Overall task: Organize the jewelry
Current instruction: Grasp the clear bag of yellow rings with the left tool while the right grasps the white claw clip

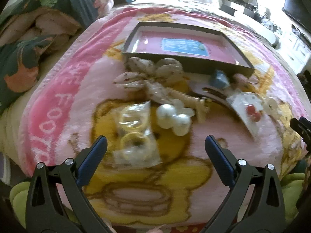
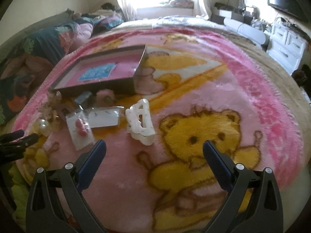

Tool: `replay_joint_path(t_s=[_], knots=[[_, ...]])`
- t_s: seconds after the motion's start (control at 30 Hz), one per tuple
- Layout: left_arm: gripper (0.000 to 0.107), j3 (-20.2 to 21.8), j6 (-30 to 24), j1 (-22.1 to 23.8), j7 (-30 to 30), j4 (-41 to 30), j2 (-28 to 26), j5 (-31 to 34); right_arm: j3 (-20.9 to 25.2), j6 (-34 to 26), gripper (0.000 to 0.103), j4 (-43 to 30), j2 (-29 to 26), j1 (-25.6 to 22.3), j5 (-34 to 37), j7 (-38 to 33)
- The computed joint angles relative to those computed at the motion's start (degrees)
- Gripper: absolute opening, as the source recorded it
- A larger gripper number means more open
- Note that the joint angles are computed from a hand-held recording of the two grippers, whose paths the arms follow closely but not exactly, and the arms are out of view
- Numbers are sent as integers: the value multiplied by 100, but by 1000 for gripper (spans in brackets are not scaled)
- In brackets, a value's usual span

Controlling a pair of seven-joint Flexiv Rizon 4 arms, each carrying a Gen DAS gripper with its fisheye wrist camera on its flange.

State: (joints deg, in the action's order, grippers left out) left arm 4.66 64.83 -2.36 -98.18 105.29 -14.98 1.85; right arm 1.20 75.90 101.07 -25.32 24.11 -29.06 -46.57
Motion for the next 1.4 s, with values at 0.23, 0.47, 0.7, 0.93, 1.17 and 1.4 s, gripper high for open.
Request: replay_joint_path(t_s=[0.23,0.47,0.7,0.93,1.17,1.4], knots=[[94,-90,-32,259,235,268,49,-527,515,-497,98,-844,-590,-288,716,-1000],[94,-414,83,536,1070,494,-47,-1702,702,-942,80,-1519,-978,-351,1302,-1598],[94,-563,361,635,1546,593,-171,-2432,611,-1074,46,-1891,-1214,-232,1428,-1781],[77,-353,434,475,1326,375,-337,-2085,362,-924,36,-1756,-1161,-17,1188,-1715],[34,-366,605,496,1424,330,-298,-1847,201,-575,36,-1396,-929,51,984,-1448],[31,-566,707,643,1914,452,-200,-2341,220,-249,36,-1122,-688,7,899,-1235]])
